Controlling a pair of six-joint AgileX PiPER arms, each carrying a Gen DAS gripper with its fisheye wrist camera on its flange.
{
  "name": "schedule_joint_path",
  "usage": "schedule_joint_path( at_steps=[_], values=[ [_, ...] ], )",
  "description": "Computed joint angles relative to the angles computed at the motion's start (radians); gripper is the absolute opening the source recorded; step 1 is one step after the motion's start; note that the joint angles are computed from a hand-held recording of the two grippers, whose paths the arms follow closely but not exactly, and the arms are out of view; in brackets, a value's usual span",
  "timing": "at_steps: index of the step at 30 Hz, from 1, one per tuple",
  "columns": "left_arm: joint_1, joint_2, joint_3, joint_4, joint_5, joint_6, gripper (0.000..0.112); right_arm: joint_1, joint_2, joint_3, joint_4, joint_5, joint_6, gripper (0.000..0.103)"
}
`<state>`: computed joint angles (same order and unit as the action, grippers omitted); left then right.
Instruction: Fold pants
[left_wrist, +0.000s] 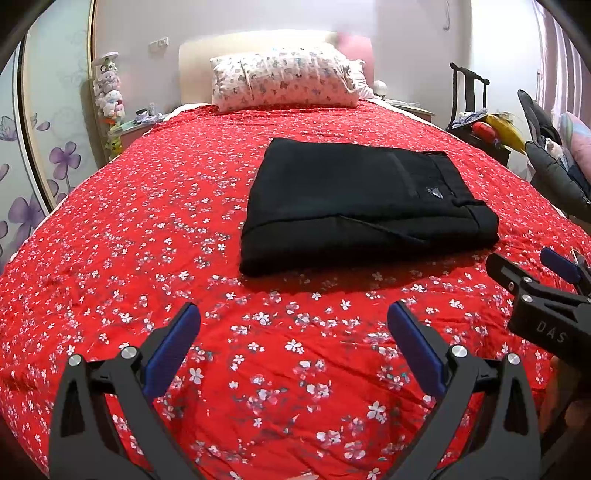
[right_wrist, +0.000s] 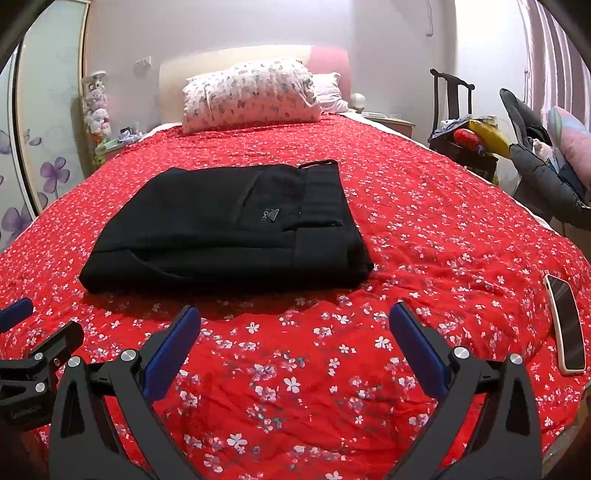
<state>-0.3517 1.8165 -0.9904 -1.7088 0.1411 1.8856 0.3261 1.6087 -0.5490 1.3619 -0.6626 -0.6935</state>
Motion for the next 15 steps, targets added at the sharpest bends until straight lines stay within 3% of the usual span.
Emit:
schedule_joint_path(
  at_steps=[15],
  values=[
    [0.0,0.003,0.0,-0.01,0.001,0.01,0.101,0.002,0.006,0.001,0.003,0.001,0.0,0.102]
  ],
)
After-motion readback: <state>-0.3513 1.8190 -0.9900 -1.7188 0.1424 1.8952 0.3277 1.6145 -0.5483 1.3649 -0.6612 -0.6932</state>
